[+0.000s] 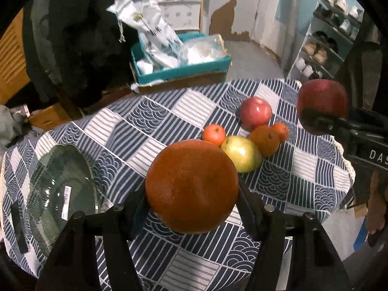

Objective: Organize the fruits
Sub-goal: 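Close left tool on the large orange while right tool closes on the dark red apple, then lift and carry the orange and apple in both tools over the glass bowl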

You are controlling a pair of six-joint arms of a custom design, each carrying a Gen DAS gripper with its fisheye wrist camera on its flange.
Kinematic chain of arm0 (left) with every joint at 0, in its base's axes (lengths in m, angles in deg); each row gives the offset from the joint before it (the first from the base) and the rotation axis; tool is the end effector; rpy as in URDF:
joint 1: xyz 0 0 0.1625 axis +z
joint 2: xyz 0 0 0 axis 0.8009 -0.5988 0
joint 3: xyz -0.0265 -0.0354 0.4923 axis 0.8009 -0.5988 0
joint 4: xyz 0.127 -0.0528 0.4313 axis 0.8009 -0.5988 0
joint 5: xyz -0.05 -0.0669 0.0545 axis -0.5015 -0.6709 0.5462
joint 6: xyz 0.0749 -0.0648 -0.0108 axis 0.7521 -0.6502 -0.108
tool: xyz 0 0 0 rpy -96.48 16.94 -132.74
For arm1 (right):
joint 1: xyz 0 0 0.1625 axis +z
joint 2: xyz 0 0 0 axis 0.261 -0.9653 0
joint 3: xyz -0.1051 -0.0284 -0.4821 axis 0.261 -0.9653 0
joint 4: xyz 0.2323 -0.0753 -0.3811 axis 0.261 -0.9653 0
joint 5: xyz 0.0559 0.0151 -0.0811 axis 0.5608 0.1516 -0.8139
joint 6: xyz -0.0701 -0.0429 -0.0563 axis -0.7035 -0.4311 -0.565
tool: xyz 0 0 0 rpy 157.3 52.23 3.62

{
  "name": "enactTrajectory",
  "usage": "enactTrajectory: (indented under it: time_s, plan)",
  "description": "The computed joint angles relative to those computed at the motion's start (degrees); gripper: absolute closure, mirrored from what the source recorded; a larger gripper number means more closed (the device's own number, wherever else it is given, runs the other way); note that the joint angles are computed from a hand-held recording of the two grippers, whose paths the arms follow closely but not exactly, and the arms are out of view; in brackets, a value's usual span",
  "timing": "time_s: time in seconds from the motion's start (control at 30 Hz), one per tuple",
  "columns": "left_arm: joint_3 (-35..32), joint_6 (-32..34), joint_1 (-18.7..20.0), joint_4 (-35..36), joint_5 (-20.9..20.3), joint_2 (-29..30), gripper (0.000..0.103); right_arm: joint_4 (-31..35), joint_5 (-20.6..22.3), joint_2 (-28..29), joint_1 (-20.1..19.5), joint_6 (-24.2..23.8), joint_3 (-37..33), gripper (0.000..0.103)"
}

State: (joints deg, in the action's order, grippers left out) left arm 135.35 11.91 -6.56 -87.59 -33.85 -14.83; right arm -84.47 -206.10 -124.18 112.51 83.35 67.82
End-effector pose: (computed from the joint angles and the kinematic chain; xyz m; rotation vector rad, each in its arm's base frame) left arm -0.1268 -0.4377 0.3944 0.3214 2.3548 -0.6288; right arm 0.4572 -0.4784 0.0941 0.6818 -2.4144 0.6131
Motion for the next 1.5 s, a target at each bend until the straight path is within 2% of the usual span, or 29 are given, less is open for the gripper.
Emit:
enactTrajectory:
  time_s: [0.3, 0.7, 1.1, 1.33, 1.5]
  plan:
    - [-1.04, 0.02, -2.21, 0.84, 1.61, -3.98, 0.037, -1.84, 0.63, 0.48, 2.55, -1.44, -2.16, 0.026]
    - [-2.82, -0.60, -4.81, 3.61, 6.50, -9.03, 0.037, -2.92, 2.07, 2.25, 5.58, -3.13, -5.69, 0.026]
    - [-3.88, -3.07, -3.25, 7.56, 7.70, -12.62, 0.037, 1.16, 6.41, 6.87, 7.02, -2.99, -11.66, 0.026]
    - [-4.59, -4.56, -0.53, 9.44, 9.05, -14.49, 0.037, 4.44, 8.51, 11.17, 7.63, -4.11, -16.22, 0.026]
    - [-4.89, -4.61, 2.00, 9.63, 10.04, -15.65, 0.037, 8.08, 11.75, 14.40, 7.73, -4.20, -19.93, 0.026]
